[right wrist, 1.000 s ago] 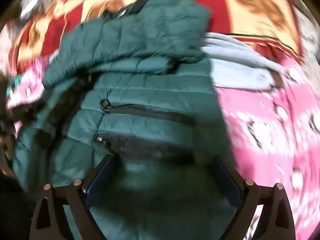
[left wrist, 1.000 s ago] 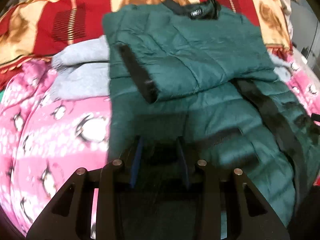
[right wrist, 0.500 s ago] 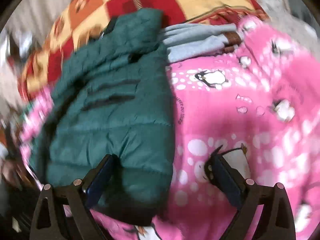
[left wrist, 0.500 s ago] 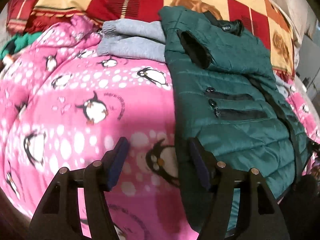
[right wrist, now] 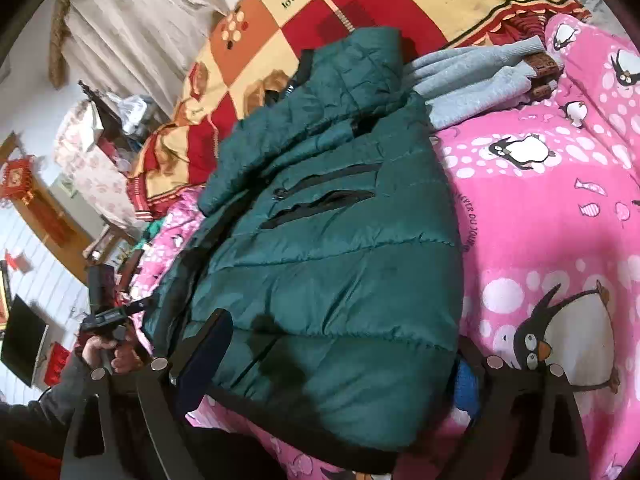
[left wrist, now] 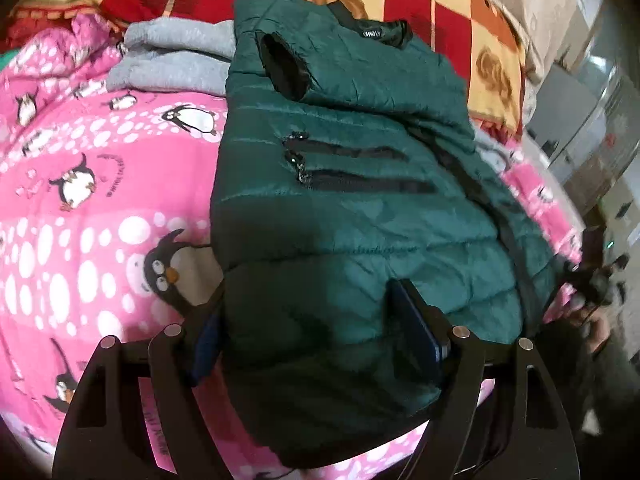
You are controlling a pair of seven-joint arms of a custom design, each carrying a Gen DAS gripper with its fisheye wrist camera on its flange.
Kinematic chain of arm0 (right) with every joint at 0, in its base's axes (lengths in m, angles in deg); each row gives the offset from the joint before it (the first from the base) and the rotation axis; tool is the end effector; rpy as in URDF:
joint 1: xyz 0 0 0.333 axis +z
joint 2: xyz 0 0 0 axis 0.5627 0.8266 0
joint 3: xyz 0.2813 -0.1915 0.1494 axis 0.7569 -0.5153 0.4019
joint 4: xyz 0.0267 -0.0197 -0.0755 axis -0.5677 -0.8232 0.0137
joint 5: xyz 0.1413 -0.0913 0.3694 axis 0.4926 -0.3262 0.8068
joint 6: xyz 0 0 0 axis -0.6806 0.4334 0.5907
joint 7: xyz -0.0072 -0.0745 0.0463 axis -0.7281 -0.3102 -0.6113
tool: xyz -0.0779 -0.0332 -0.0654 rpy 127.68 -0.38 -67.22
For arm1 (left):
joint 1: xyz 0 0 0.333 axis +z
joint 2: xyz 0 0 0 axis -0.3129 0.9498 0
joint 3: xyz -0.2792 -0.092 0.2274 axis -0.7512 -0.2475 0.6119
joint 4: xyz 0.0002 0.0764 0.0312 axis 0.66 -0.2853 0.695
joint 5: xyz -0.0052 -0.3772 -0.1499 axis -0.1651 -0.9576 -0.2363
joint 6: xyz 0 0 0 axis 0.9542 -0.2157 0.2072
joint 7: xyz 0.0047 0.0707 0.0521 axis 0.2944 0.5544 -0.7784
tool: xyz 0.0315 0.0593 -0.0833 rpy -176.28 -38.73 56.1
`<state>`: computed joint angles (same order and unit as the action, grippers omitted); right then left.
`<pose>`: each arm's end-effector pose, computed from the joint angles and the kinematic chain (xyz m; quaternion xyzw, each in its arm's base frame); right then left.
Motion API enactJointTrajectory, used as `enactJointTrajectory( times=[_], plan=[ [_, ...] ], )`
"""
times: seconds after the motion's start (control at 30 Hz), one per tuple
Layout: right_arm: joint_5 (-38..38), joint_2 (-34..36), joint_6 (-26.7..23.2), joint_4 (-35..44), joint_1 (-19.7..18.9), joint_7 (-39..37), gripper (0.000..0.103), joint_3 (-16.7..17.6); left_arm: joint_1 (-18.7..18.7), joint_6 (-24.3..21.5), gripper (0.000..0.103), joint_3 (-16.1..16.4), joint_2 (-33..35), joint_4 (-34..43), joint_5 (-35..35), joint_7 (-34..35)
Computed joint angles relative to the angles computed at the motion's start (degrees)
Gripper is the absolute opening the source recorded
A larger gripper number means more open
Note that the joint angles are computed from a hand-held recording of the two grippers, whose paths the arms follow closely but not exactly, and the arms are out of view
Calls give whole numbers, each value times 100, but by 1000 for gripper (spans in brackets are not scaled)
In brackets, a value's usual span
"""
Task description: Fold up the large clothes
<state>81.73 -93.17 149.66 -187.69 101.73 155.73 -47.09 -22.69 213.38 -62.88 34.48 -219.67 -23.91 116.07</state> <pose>0.4012 0.1304 0.4658 -0.6001 0.6525 -0.0311 0.4617 0.4566 -0.0351 0.4846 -0.5801 0.7237 -0.3728 0.0281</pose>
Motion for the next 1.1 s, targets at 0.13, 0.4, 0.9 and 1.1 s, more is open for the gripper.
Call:
enactJointTrajectory(
  times=[0.13,0.4,0.9,1.1],
  plan=[
    [238,176,-158,196,-40,203,94,125,-29,-673,79,311,-37,105,-695,501],
    [-174,657,351,179,-272,373,82,294,290,-111,77,29,152,99,-135,-513],
    [-842,869,-39,272,-1945,1229,76,1797,519,-1037,54,100,226,235,-1371,206],
    [-1094,1062,33,339,-2602,1307,74,2361,505,-1368,55,204,292,256,-1451,352]
  ],
)
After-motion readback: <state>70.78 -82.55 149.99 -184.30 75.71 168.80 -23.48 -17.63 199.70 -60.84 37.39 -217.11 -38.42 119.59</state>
